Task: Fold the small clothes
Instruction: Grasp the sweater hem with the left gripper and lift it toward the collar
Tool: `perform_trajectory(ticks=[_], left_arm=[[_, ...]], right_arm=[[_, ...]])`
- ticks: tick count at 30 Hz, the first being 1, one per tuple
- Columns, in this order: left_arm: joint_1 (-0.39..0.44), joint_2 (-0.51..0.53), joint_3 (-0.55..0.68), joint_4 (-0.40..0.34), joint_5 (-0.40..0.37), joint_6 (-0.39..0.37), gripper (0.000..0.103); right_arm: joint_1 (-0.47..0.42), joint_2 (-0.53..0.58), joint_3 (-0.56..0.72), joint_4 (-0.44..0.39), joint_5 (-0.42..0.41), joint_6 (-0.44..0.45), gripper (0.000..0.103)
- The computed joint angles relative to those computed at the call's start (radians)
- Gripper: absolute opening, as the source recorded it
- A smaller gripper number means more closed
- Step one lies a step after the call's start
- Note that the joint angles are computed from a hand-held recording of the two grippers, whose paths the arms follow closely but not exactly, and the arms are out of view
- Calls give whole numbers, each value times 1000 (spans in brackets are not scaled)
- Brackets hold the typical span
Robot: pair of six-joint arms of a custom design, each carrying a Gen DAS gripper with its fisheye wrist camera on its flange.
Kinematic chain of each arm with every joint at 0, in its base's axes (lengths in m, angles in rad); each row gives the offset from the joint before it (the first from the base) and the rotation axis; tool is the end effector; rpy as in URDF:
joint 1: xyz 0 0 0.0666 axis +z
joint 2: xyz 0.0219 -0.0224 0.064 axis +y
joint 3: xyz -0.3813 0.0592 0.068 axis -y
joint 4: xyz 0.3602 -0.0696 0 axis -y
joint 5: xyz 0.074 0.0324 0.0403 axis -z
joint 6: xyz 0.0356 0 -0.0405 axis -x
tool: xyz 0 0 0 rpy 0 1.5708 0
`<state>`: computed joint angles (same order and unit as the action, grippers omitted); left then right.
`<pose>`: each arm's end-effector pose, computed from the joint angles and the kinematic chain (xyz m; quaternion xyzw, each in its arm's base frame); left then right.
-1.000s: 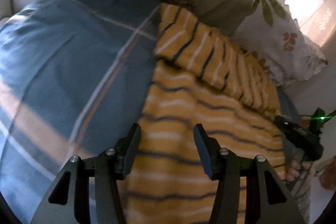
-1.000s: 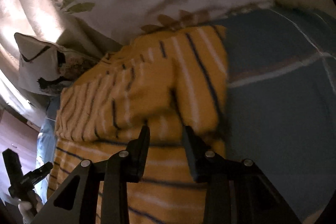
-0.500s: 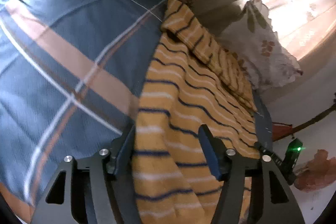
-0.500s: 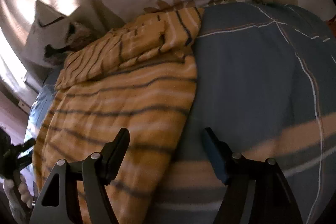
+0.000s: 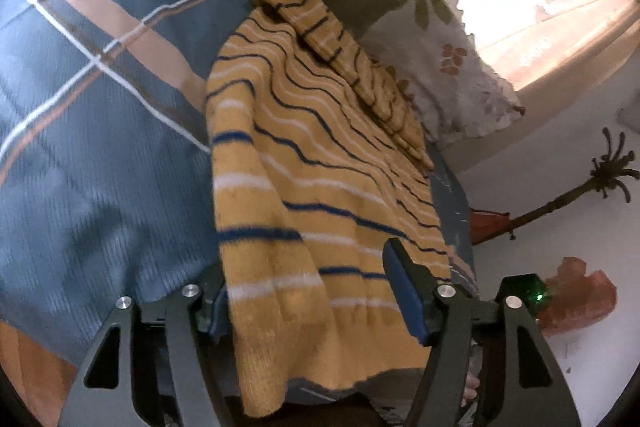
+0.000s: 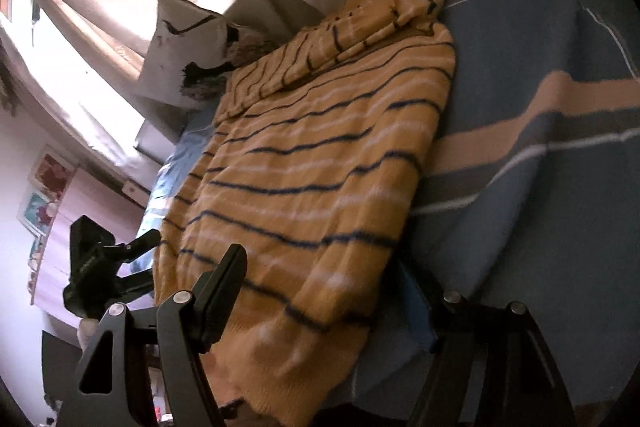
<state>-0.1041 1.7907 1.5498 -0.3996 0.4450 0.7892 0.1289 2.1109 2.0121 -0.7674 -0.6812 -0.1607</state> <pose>0.6013 -0.0786 0.3384 -0.1996 0.8543 -0.3669 0.3094 0.6918 0.1119 0.3095 -0.1012 0.8864 0.3572 0.2766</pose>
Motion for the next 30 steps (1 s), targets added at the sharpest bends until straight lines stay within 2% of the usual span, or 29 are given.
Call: perform_trajectory(ticks=[2, 5, 8, 10, 11, 12, 13, 16, 22, 25, 30], left_arm=[[2, -13, -45, 84, 42, 32, 81], [2, -20, -76, 149, 60, 61, 83], [-2, -21, -70, 137, 46, 59, 81], [-7, -19, -55, 93, 26, 47, 44], [-7, -14, -44, 61, 26, 43, 7], [-5, -16, -51, 59, 25, 52, 9], [-4, -31, -73, 81, 3, 68, 9], [-1, -73, -125, 132, -36, 82, 8], [-5, -138, -187, 170, -77, 69, 8], [-14, -160, -213, 176, -95, 57, 8], [-11, -202, -272, 234, -81, 77, 8]], right_arm=[[-2, -22, -46, 30, -20, -2, 76], [-2, -48, -98, 66, -36, 0, 76], [9, -68, -136, 98, -28, 13, 76], [19, -87, -166, 121, 10, 32, 72], [24, -92, -169, 115, 39, 48, 65], [27, -93, -164, 99, 67, 63, 45], [25, -93, -163, 94, 74, 63, 31], [2, -100, -183, 114, 36, 30, 12], [-22, -152, -275, 203, -29, 2, 8], [-35, -172, -305, 221, -56, 2, 7], [-56, -209, -352, 239, -85, 9, 6]])
